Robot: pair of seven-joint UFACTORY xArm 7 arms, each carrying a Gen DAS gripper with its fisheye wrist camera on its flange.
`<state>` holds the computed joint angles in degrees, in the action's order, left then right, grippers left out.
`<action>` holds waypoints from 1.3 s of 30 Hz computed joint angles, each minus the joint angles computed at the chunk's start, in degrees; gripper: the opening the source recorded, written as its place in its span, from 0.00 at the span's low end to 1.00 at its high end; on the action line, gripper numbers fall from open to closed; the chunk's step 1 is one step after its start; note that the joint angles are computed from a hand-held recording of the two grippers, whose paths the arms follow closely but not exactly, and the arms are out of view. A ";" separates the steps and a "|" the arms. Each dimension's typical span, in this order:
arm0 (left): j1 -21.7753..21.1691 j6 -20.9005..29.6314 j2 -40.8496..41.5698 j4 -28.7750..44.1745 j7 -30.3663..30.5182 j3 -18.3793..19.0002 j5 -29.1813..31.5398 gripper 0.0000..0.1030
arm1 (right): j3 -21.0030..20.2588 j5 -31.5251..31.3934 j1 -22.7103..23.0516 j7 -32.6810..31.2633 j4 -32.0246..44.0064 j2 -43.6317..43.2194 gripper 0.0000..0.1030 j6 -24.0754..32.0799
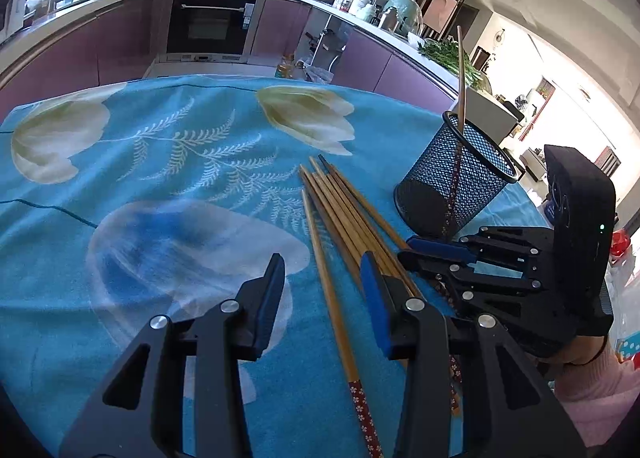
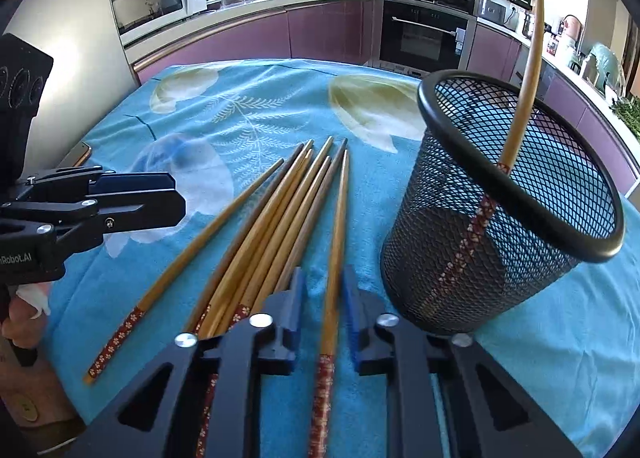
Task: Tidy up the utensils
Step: 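Lift the chopstick upright with the right tool and release it into the cup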
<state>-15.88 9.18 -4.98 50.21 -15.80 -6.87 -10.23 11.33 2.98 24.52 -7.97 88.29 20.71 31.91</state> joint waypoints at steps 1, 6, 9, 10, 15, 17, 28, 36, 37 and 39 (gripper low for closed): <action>0.02 0.00 -0.19 -0.25 -0.02 0.02 0.01 0.37 | 0.02 0.27 -0.17 0.02 -0.51 -0.37 0.07 -0.30; 0.35 0.61 -0.05 -0.16 -1.28 -0.32 1.98 0.37 | 1.83 5.84 -2.98 -3.08 -4.48 -4.15 0.05 -3.25; 0.53 1.11 0.18 0.23 -2.19 -0.69 3.80 0.37 | 3.86 13.13 -5.55 -9.19 -7.45 -7.76 0.05 -5.30; 0.51 1.22 0.24 0.33 -2.38 -0.74 4.13 0.37 | 4.23 15.64 -6.16 -11.24 -8.09 -8.69 0.05 -5.70; 0.76 1.41 0.27 0.50 -3.95 -1.05 6.35 0.37 | 4.49 29.40 -8.03 -21.60 -10.42 -13.60 0.05 -8.81; 0.80 1.60 0.29 0.53 -4.50 -1.13 7.19 0.37 | 3.73 32.91 -7.74 -24.18 -11.01 -15.12 0.05 -11.00; 0.96 2.12 0.67 0.94 -6.78 -1.24 9.46 0.37 | 7.22 60.30 -9.75 -46.47 -0.46 -9.43 0.05 -27.36; 1.38 3.15 0.47 0.86 -9.08 -1.31 11.94 0.37 | 8.53 52.83 -9.29 -39.67 5.57 -0.67 0.05 -33.64; 1.37 3.28 0.59 0.99 -9.05 -1.25 11.87 0.37 | 7.25 50.87 -8.34 -37.23 5.36 -0.19 0.05 -33.64; 1.31 3.29 0.74 1.06 -8.87 -1.17 11.68 0.37 | 7.72 49.45 -8.85 -35.18 4.66 0.48 0.05 -33.62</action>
<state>-14.57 12.47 -4.24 51.27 -24.67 -8.04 1.45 19.05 52.43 15.68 -43.15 92.94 21.19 -1.70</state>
